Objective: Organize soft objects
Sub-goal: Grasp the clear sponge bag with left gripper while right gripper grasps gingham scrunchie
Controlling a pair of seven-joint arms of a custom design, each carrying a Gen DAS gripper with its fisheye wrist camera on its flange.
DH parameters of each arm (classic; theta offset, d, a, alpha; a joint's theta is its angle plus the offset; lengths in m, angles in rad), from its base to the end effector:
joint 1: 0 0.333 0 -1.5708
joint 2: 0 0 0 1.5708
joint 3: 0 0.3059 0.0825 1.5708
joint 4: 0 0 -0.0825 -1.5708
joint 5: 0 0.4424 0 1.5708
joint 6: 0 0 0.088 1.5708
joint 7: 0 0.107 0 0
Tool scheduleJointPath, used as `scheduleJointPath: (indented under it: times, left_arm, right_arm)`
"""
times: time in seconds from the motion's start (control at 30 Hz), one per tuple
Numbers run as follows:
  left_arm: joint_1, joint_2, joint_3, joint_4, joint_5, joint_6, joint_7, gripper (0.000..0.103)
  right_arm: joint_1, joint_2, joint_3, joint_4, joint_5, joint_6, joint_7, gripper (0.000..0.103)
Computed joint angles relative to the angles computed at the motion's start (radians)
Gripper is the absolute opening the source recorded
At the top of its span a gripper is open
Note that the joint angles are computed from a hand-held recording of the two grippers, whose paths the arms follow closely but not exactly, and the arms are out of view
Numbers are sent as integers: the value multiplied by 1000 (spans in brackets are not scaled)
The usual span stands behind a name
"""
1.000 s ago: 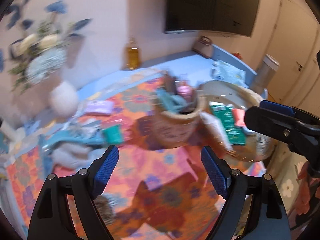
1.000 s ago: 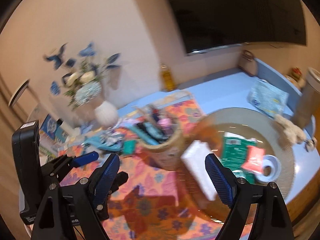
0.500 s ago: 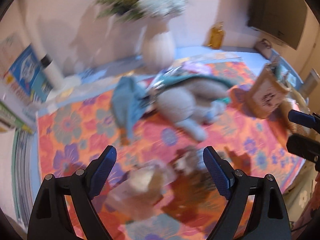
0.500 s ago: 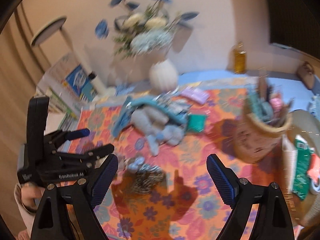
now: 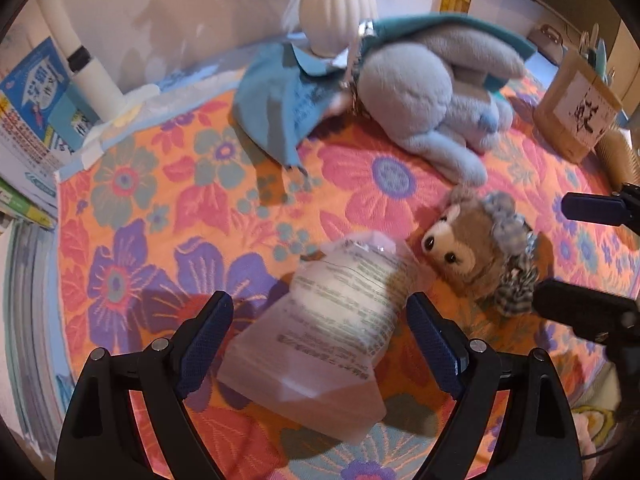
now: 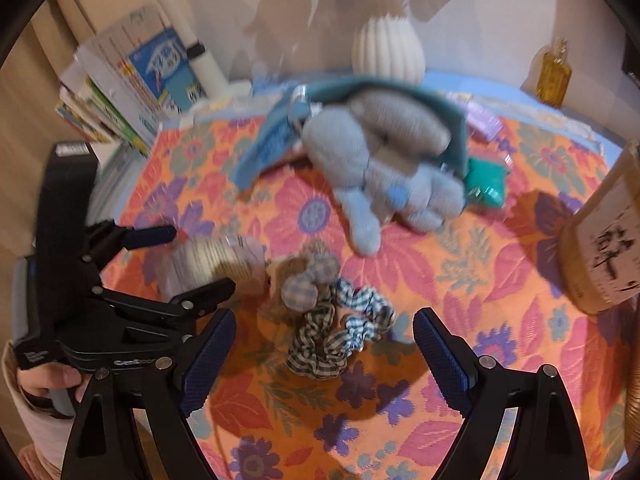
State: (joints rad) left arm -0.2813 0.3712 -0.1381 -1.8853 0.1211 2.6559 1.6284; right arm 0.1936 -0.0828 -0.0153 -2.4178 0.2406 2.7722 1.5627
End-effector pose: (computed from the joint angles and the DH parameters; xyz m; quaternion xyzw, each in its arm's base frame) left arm 0.6448 -0.2853 0.3098 -0.4772 0.8554 -0.1566 0.1263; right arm 0.5505 0.0887 0.3375 -0.6823 0.6955 -0.0873 0.2079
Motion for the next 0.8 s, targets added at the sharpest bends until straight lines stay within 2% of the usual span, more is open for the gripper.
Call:
scheduleJointPath:
  times: [0.17,0.33,0.37,0.47,0.53,0.63,0.7,0.73,0.8]
  left_arm:
    - [1,31,3,21,4,-23,10,88]
    - [20,48,-6,33,-45,-17,29,99]
    - [19,51,-3,34,-48,-14,23,102]
    - [27,50,-7,17,-74,22,25,103]
    - [21,43,-1,-6,-70,57,18,103]
    - [16,33,5,-31,-72,97,5,103]
    - [3,17,15,-62,-65,133,-23,103]
    - [-6,10,22,-77,-57,150,-43,103]
    - [-37,-1,53,-106,-26,201,-116,102]
  right_arm:
    - [-12,56,8,26,-43,-26,1,89]
    - [-23,104,22,53,-119,-30,5,90]
    - [-24,109,24,51,-164,-9,27,91]
    - [-26,138,25,64,-282,16,89,103]
    - [-28,145,23,56,-347,58,124,103]
    - [-38,146,28,36,-333,118,142,103]
    - [-36,140,19,17,-385,160,201,103]
    - [-31,136,9,6,-453,181,265,102]
    - [-26,119,-16,-22,-613,237,430,92]
